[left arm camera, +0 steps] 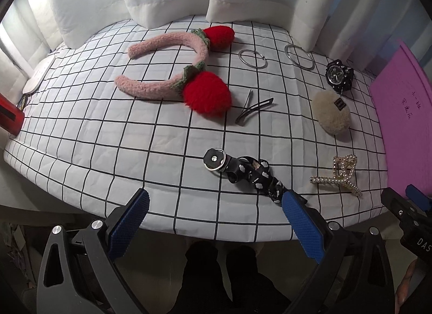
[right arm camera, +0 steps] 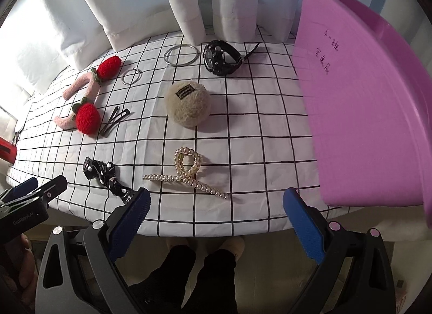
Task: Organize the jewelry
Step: 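Lower the left tool onto the black hair clip while the right tool lowers onto the pearl claw clip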
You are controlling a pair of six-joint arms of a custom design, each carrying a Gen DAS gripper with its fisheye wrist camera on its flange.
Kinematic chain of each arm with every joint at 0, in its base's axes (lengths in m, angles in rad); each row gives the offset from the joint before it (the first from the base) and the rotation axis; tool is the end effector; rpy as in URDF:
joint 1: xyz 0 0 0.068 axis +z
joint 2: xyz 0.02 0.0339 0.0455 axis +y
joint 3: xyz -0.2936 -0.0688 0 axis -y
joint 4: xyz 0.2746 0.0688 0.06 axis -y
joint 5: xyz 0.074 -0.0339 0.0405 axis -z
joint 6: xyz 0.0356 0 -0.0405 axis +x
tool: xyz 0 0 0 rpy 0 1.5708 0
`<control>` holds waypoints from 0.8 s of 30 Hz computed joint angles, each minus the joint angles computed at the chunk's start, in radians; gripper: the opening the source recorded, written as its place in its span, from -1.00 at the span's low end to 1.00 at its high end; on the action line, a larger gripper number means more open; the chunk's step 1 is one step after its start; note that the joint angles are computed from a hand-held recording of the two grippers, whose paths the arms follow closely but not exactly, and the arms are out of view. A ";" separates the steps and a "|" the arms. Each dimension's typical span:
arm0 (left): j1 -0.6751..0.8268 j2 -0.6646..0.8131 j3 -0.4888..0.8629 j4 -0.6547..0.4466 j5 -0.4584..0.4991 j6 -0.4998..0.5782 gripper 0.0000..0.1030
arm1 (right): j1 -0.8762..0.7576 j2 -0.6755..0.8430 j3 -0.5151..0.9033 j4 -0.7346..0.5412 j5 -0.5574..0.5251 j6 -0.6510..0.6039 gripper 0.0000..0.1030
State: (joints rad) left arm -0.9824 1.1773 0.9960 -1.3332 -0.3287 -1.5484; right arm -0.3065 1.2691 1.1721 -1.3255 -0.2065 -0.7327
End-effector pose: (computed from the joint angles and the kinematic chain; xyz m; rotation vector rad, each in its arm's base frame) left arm 0.1175 -0.1553 0.2866 -0.7974 2.6952 0.0647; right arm 0.2195 -0.0618 0.3193 -0.6367 2.8364 0.1542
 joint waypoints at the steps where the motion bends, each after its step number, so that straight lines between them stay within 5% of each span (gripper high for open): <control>1: 0.002 0.001 -0.020 0.023 0.008 0.002 0.88 | 0.003 0.003 -0.020 0.015 -0.006 0.000 0.83; 10: 0.063 0.001 -0.148 0.189 0.004 0.026 0.88 | 0.050 0.034 -0.130 0.146 -0.039 0.036 0.83; 24: 0.086 0.068 -0.174 0.278 -0.040 0.065 0.88 | 0.149 0.073 -0.208 0.323 0.052 0.148 0.83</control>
